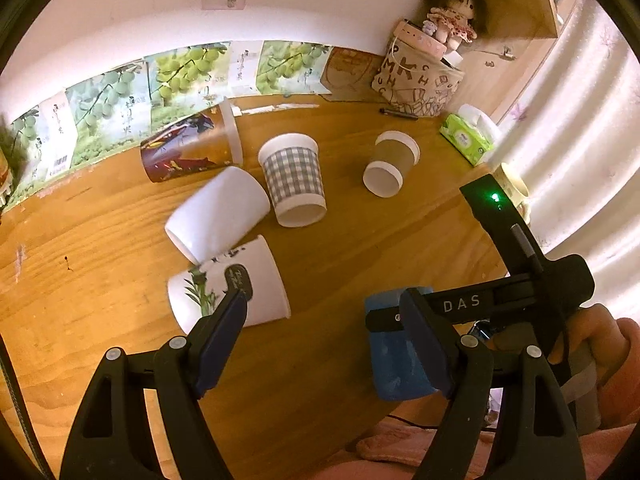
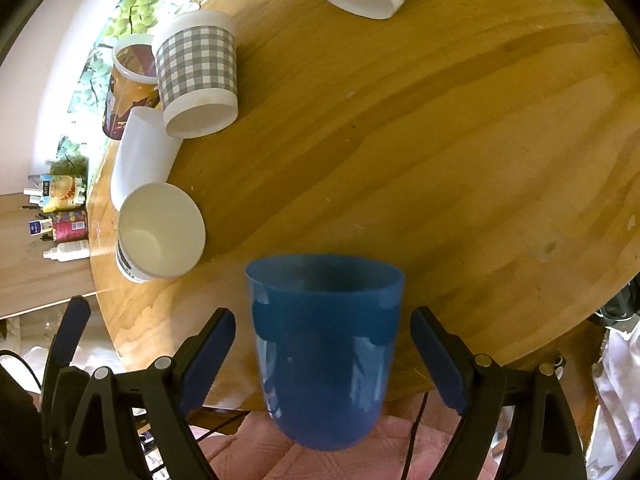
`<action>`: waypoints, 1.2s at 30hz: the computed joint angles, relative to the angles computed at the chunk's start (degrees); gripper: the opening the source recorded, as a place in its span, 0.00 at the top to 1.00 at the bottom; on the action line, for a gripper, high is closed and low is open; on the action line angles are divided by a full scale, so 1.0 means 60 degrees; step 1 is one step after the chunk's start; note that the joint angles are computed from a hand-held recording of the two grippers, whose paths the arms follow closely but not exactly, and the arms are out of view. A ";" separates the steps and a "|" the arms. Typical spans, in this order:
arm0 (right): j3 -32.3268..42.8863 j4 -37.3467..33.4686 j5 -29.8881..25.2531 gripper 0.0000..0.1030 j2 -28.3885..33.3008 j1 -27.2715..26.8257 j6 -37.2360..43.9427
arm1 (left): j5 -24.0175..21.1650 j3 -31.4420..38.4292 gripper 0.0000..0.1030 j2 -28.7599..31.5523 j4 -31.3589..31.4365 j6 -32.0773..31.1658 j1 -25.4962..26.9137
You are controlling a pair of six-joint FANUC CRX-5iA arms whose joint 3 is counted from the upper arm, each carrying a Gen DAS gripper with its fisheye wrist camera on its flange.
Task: Flip cup upright
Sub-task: 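Grasp the blue cup with the right gripper while the left gripper releases it, then rotate the blue cup rim-up with the right gripper and lower it onto the desk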
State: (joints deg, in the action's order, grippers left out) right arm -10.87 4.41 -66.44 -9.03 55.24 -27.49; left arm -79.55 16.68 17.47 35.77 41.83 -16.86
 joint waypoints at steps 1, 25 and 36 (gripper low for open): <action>0.0058 -0.0046 -0.0015 0.13 0.0052 -0.0055 0.0064 | 0.0005 0.0081 0.21 0.0046 -0.0066 0.0045 -0.0007; 0.0862 0.0775 -0.0890 0.30 0.0678 0.0005 0.0845 | 0.0047 0.0309 0.21 0.0202 -0.0179 0.0090 -0.0025; 0.0861 0.2694 -0.1801 0.31 0.0846 0.0755 0.0623 | 0.0383 -0.0120 0.21 -0.0147 -0.0066 0.0330 0.0090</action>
State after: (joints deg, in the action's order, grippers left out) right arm -5.70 20.57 -77.24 -3.96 59.77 -23.75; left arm -77.25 15.96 16.58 35.38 43.81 -16.33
